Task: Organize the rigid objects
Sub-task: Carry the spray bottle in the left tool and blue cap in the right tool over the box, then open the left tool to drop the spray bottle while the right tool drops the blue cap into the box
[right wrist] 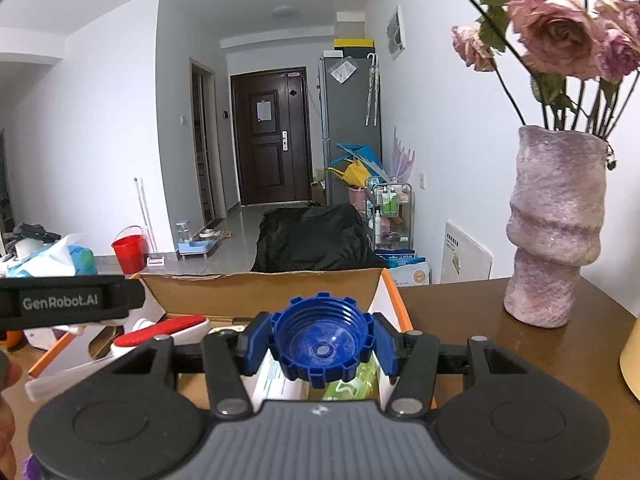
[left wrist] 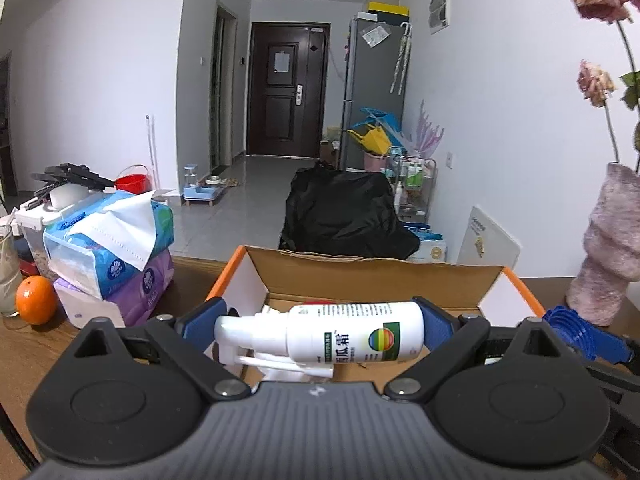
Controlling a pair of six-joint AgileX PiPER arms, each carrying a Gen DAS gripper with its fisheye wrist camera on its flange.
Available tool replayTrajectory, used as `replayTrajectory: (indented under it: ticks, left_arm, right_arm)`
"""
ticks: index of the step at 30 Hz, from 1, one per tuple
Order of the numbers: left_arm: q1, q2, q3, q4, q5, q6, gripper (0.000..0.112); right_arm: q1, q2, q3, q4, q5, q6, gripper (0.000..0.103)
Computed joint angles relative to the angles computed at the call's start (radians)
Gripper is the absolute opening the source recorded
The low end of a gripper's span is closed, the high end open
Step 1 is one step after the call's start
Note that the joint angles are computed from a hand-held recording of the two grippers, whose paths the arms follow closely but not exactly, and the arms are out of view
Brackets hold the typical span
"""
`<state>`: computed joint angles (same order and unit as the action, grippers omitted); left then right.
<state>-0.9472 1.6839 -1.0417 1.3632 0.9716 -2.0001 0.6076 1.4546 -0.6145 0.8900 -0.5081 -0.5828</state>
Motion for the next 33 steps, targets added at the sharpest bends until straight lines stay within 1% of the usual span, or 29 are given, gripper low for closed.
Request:
replayTrajectory:
  ticks: [5,12,17,23,26,28,30,31,33]
  left_arm:
    - [0.044,0.038,-0.034,0.005,-0.020,0.026,0.098]
    - [0.100,0.080,-0.063,0.003,-0.060,0.049,0.098]
    - [0.122,0.083,-0.062,-0.008,-0.086,0.053,0.098]
    - [0.130,0.083,-0.050,0.005,-0.096,0.045,0.099]
    - [0.132,0.080,-0.054,-0.015,-0.099,0.061,0.099]
    - [0.133,0.075,-0.050,-0.018,-0.100,0.066,0.100]
    - [0.136,0.073,-0.048,-0.023,-0.083,0.066,0.103]
    - [0.139,0.067,-0.041,-0.020,-0.080,0.053,0.103]
    - [0.149,0.051,-0.022,-0.012,-0.099,0.040,0.103]
  right_arm:
    - [-0.020,0.071,-0.068,-0.029,-0.001,0.007,0.053]
    - [-0.033,0.155,-0.137,-0.028,-0.003,0.001,0.053]
    - [-0.056,0.169,-0.149,-0.073,0.032,0.049,0.053]
    - [-0.064,0.177,-0.147,-0.111,0.034,0.083,0.053]
    - [-0.080,0.176,-0.154,-0.128,0.068,0.085,0.053]
    - [-0.085,0.179,-0.157,-0.120,0.074,0.074,0.061]
    - [-0.084,0.177,-0.155,-0.104,0.065,0.068,0.086]
    - [-0.080,0.174,-0.149,-0.101,0.053,0.075,0.090]
    - [-0.077,0.170,-0.141,-0.101,0.036,0.079,0.097]
